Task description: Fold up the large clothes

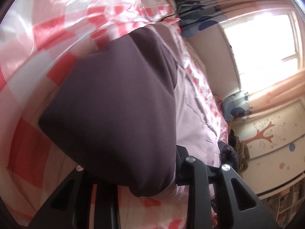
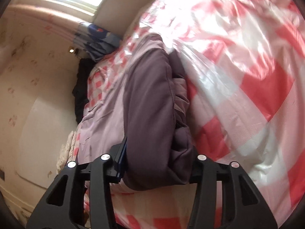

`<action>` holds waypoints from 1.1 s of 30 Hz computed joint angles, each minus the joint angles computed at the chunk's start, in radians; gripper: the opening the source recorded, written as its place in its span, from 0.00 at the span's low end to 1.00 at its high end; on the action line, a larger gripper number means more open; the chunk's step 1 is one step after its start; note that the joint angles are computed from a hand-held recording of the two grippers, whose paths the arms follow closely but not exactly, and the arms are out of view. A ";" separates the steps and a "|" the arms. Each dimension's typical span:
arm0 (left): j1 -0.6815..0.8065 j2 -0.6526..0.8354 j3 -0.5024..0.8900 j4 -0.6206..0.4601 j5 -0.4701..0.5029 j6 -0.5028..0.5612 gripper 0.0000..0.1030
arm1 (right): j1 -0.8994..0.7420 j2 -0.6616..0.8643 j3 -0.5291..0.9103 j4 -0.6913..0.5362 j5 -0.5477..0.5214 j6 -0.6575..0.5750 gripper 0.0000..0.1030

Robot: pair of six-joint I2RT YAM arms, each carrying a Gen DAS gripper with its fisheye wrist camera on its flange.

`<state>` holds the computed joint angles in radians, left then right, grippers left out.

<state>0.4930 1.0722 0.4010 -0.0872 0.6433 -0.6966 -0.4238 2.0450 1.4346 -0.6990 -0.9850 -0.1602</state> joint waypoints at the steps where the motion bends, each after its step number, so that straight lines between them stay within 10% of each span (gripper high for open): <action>1: -0.006 -0.051 0.005 -0.040 0.001 0.010 0.28 | -0.010 -0.039 -0.021 -0.022 -0.010 -0.038 0.41; 8: 0.212 -0.422 -0.072 -0.478 0.139 0.267 0.37 | -0.146 -0.127 -0.151 -0.326 0.049 -0.442 0.48; 13: 0.494 -0.297 -0.175 -0.513 0.329 0.488 0.56 | -0.307 -0.252 -0.301 -0.150 0.009 -0.382 0.56; 17: 0.384 -0.351 -0.204 -0.344 0.260 0.266 0.85 | -0.176 -0.552 -0.398 0.071 0.041 -0.246 0.82; 20: 0.292 -0.336 -0.234 -0.176 0.190 0.075 0.93 | 0.155 -0.667 -0.404 0.197 0.267 -0.166 0.86; 25: 0.245 -0.342 -0.272 -0.056 0.125 -0.068 0.88 | 0.665 -0.373 -0.184 0.292 0.749 -0.131 0.89; 28: 0.190 -0.338 -0.265 -0.044 0.057 -0.041 0.54 | 0.751 -0.004 0.090 0.263 0.938 -0.074 0.89; 33: 0.185 -0.369 -0.240 -0.083 0.043 0.041 0.42 | 0.756 0.110 0.194 0.144 0.930 -0.094 0.93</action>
